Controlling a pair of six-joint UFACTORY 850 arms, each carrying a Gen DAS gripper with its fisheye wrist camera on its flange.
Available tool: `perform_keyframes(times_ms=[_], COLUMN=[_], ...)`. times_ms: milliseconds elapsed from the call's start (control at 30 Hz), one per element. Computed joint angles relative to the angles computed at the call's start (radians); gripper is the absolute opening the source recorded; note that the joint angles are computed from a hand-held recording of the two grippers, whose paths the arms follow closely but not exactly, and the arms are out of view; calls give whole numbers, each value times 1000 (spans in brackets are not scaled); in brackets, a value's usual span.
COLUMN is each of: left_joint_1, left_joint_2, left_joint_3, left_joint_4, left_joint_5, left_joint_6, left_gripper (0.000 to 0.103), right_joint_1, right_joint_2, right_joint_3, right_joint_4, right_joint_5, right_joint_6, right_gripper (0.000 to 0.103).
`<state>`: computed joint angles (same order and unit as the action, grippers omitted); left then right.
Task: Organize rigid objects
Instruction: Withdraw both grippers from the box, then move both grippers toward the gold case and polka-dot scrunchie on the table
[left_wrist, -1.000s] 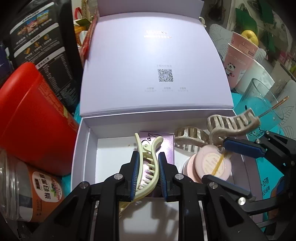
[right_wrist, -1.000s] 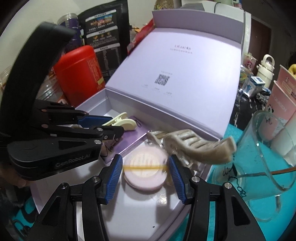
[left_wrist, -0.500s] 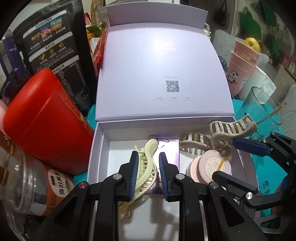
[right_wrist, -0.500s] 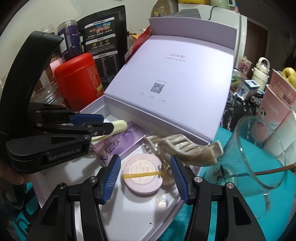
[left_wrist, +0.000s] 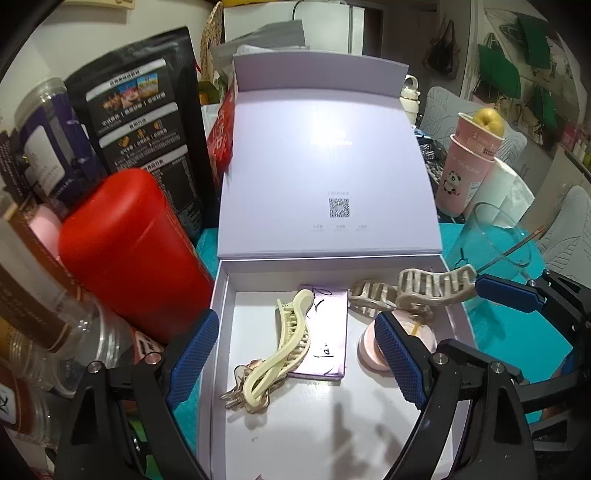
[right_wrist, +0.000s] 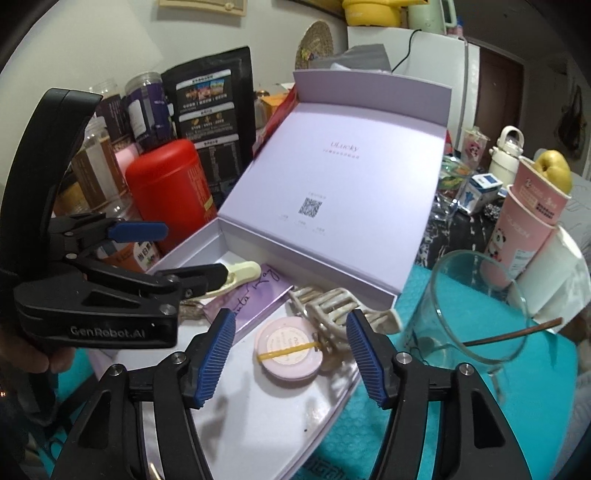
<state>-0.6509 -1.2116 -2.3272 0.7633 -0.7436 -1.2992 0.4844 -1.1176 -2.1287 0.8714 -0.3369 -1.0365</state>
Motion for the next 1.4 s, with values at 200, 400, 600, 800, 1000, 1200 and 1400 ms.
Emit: perform_keyframes(times_ms=[200, 400, 600, 800, 1000, 1200, 1400], left_joint_1=[-19, -44, -75, -109, -140, -174, -203], left_joint_2=[58, 127, 198, 249, 296, 330, 360], left_joint_3=[74, 168, 262, 326, 385, 430, 480], left_joint_4=[71, 172, 279, 337, 372, 399, 407], left_joint_5=[-7, -11, -14, -46, -63, -88, -90], left_joint_6=[-69, -176, -270, -330, -381, -412, -446], left_gripper=[87, 87, 87, 87, 87, 87, 87], right_joint_1=[-1, -1, 2, 2, 5, 5, 8], right_joint_2=[83, 174, 259, 340, 420, 505, 577], right_joint_3=[120, 246, 365, 476, 585, 705, 813], right_joint_4=[163, 426, 715, 945, 1158, 1332, 1477], right_joint_5=[55, 88, 99, 78, 63, 26, -5], right_joint_6=[-162, -426, -724, -949, -1161, -1340, -1475], right_gripper=[65, 68, 68, 71, 72, 76, 78])
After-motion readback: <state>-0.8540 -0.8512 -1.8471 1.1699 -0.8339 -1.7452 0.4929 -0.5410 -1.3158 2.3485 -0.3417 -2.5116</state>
